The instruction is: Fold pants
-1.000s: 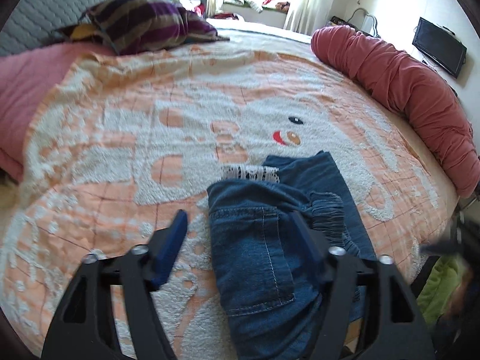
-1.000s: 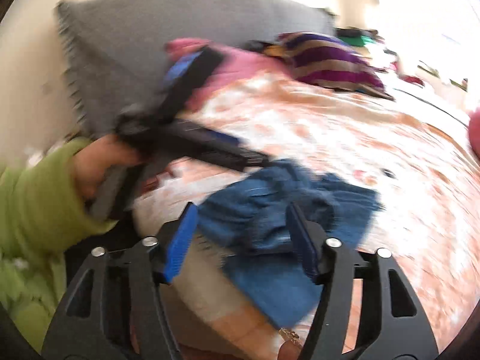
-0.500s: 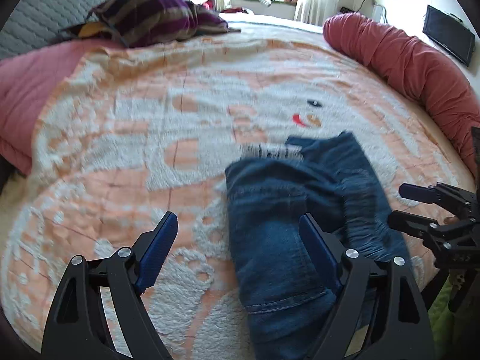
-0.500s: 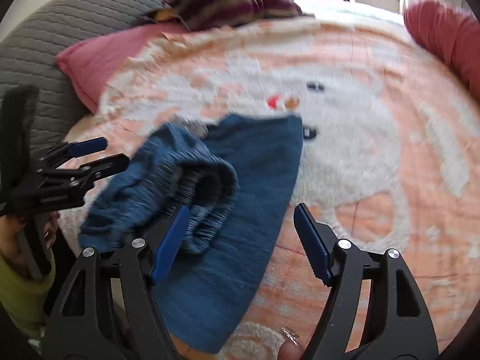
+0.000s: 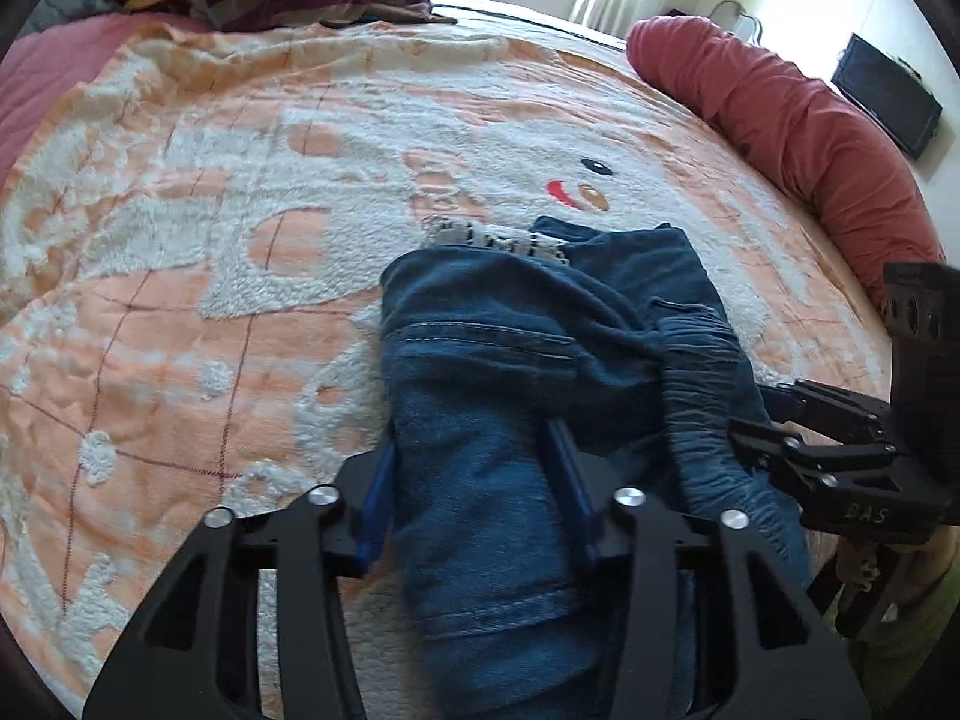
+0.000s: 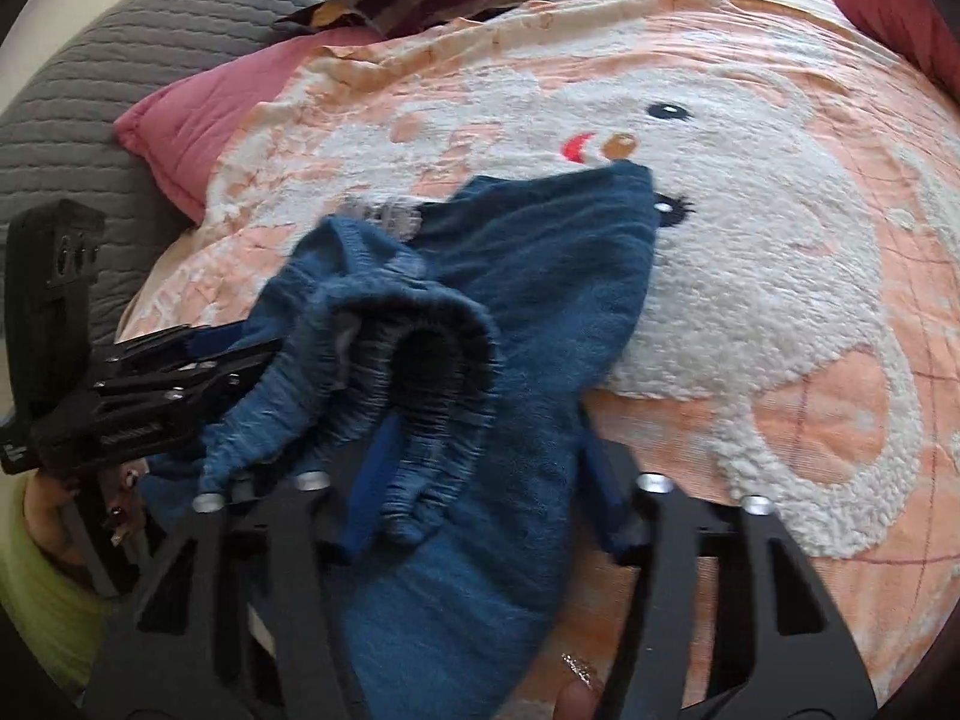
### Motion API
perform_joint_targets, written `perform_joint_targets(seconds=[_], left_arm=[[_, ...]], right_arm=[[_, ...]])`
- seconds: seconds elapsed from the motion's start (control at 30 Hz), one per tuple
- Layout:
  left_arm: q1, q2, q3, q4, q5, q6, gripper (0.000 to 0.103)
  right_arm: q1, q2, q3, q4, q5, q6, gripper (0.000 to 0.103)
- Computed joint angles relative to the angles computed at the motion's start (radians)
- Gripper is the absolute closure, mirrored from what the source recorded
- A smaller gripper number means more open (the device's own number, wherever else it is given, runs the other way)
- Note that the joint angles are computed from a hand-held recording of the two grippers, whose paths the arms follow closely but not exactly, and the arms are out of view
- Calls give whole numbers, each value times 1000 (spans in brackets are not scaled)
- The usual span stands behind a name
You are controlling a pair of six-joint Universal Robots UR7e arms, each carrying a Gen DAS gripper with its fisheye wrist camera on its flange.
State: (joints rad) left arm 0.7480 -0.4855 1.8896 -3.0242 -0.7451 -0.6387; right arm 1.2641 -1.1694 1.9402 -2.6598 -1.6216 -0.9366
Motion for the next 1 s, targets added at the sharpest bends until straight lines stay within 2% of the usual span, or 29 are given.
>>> perform_joint_targets(seconds=[0.13, 0.33, 0.4, 0.53, 0.77, 1.0], left_arm=[[-14, 5, -11, 27, 24, 2, 72], [-29, -7, 2, -1, 37, 6, 81], [-34, -15, 1, -11, 39, 21, 81], [-40, -25, -25, -9, 77, 63, 81], [-33, -31, -65, -27, 136, 121, 81], [16, -12, -91, -39, 143, 120, 81]], right_arm=[[7, -14, 32, -42, 14, -50, 83], [11, -34, 62, -91, 45, -66, 90], [21, -42, 74, -116, 52, -94, 96], [46, -41, 60, -130, 70, -124, 96], [74, 12, -5, -141, 98, -98, 96], [101, 93, -68, -164, 48, -88, 96]])
